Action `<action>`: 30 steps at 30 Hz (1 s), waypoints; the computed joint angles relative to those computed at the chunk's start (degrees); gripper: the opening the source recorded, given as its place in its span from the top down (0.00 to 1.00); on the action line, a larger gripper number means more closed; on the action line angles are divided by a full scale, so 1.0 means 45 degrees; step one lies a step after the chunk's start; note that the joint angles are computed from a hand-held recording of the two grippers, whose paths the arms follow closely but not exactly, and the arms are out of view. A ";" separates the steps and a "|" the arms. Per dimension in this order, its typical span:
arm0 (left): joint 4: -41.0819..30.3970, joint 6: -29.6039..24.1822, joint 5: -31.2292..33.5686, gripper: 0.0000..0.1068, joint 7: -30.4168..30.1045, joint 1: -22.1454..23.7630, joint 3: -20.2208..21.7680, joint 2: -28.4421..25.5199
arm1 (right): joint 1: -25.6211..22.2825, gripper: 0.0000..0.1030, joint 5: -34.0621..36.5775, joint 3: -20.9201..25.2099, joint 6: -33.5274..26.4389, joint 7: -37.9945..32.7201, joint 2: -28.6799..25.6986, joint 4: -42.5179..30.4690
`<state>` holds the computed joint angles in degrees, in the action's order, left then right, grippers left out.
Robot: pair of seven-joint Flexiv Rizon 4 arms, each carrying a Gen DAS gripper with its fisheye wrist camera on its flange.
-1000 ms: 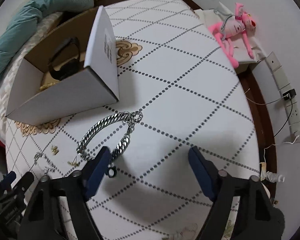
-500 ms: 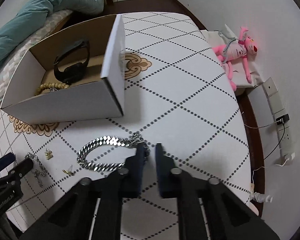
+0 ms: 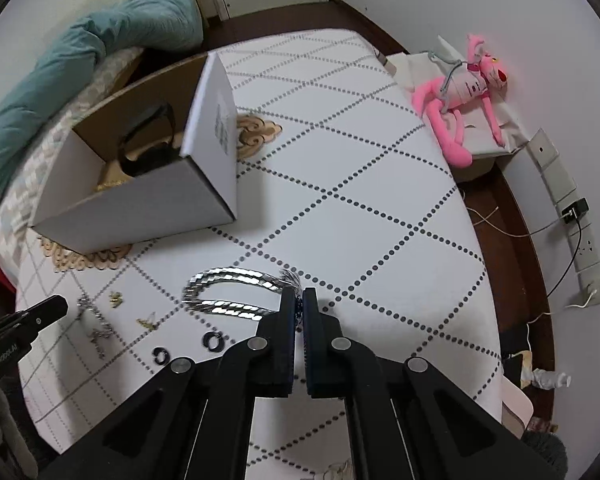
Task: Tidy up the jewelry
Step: 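Grasp the thin silver chain bracelet with the left tool while the right grasps the thick silver chain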
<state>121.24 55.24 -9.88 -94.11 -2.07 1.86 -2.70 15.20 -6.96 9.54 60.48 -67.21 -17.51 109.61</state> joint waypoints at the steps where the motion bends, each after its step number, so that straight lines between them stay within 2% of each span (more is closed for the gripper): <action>1: 0.0069 0.0065 -0.0101 1.00 0.0057 0.0000 0.0024 0.0164 | -0.0034 0.97 0.0076 0.0053 0.0048 -0.0079 0.0080 0.0029; 4: 0.0162 0.0171 -0.0400 1.00 0.0367 0.0024 0.0066 0.0497 | -0.0143 0.97 0.0324 0.0170 0.0165 -0.0396 0.0321 0.0037; 6: 0.0507 0.0781 -0.1448 0.99 0.1407 0.0042 0.0048 0.0351 | -0.0122 0.97 0.0416 0.0211 0.0186 -0.0492 0.0479 0.0039; 8: 0.0422 0.0792 -0.1361 0.97 0.1420 0.0104 0.0042 0.0094 | -0.0080 0.97 0.0414 0.0194 0.0219 -0.0530 0.0538 0.0026; 9: 0.0402 0.0651 -0.1368 0.92 0.1501 0.0146 0.0047 -0.0019 | -0.0050 0.97 0.0365 0.0159 0.0252 -0.0501 0.0551 0.0053; 12: 0.0406 0.0409 -0.1173 0.54 0.1230 0.0195 0.0056 -0.0326 | 0.0002 0.97 0.0376 0.0132 0.0246 -0.0423 0.0506 0.0062; 13: 0.0480 0.0489 -0.1378 0.53 0.1377 0.0199 0.0012 -0.0397 | -0.0004 0.97 0.0408 0.0134 0.0239 -0.0402 0.0503 0.0079; 16: 0.0174 0.0184 -0.0528 0.53 0.0996 0.0116 0.0001 -0.0698 | -0.0023 0.97 0.0468 0.0112 0.0279 -0.0331 0.0448 0.0147; 17: 0.0023 0.0330 0.0226 0.53 0.0630 0.0005 0.0039 -0.0769 | -0.0036 0.97 0.0498 0.0112 0.0292 -0.0314 0.0412 0.0166; 20: -0.0831 -0.0224 0.2198 0.53 -0.0364 -0.0296 0.0081 -0.1123 | -0.0025 0.97 0.0476 0.0093 0.0258 -0.0222 0.0327 0.0225; 23: -0.1089 0.0040 0.2680 0.56 -0.0517 -0.0440 0.0017 -0.1369 | -0.0001 0.97 0.0385 0.0054 0.0261 -0.0070 0.0252 0.0300; 24: -0.1109 0.0143 0.2632 0.68 -0.0485 -0.0459 -0.0007 -0.1407 | -0.0010 0.97 0.0397 0.0058 0.0266 -0.0035 0.0240 0.0312; 25: -0.1153 0.0170 0.2619 0.85 -0.0472 -0.0485 -0.0021 -0.1436 | -0.0009 0.97 0.0392 0.0056 0.0257 0.0017 0.0231 0.0315; 26: -0.1180 0.0171 0.2539 0.91 -0.0405 -0.0497 -0.0047 -0.1468 | 0.0000 0.97 0.0343 0.0034 0.0275 0.0074 0.0225 0.0335; 27: -0.1214 0.0138 0.2449 0.92 -0.0362 -0.0510 -0.0068 -0.1493 | -0.0004 0.97 0.0335 0.0029 0.0308 0.0122 0.0217 0.0354; 28: -0.1147 0.0225 0.2284 0.97 -0.0288 -0.0501 -0.0083 -0.1482 | -0.0023 0.97 0.0372 0.0053 0.0317 0.0126 0.0213 0.0353; 30: -0.0748 0.0518 0.1490 0.97 0.0093 -0.0386 -0.0145 -0.1328 | -0.0056 0.97 0.0416 0.0081 0.0394 0.0104 0.0238 0.0351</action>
